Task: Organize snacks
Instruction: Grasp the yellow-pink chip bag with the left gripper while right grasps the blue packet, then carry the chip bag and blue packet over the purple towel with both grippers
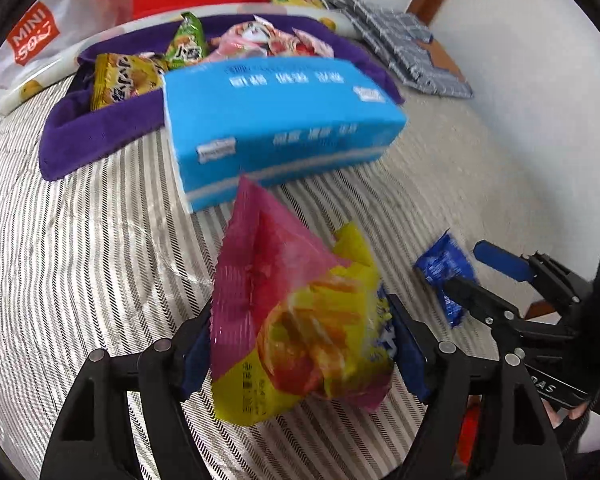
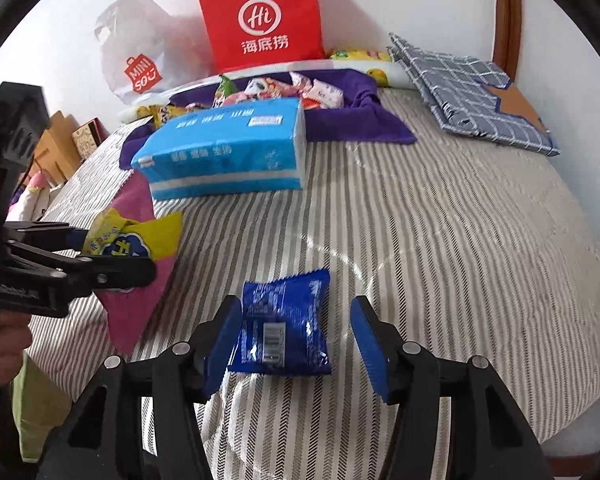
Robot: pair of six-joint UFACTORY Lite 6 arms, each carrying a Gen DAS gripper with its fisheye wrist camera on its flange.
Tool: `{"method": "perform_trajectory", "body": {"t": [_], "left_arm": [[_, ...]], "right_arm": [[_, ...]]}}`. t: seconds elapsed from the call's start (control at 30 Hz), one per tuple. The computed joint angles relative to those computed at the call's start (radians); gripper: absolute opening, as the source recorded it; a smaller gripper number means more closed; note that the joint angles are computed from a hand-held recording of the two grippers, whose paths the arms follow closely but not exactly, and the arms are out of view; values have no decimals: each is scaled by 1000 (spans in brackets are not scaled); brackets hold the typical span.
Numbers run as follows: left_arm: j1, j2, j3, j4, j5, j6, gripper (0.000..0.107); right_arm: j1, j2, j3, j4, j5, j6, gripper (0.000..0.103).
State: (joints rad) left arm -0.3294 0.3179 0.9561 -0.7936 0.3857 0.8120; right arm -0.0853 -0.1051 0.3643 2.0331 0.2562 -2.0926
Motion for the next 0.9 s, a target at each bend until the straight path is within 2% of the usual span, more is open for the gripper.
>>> {"method": "perform_trajectory", "body": {"t": [0.1, 0.23, 0.3, 0.37, 0.47, 0.7, 0.9], "left_arm": [[-12, -6, -22, -27, -28, 28, 76], [1, -19, -42, -108, -34, 109, 72], [2, -43, -68, -116, -62, 125, 65], [11, -60, -79, -103, -66, 118, 61], [48, -85, -87, -139, -34, 165, 60], [138, -146, -108, -215, 14, 262, 60], [187, -171, -92, -227, 33, 279, 60]], "right_arm": [[-7, 52, 7, 21, 22, -29, 55], [41, 36, -23, 243, 4, -245, 54], [67, 35, -28, 377, -6, -367, 47], [74, 40, -25, 419, -4, -402, 46], [67, 38, -21, 404, 1, -374, 42], [76, -44, -21, 349, -40, -287, 41], [61, -109, 17, 96, -87, -2, 41]]}}
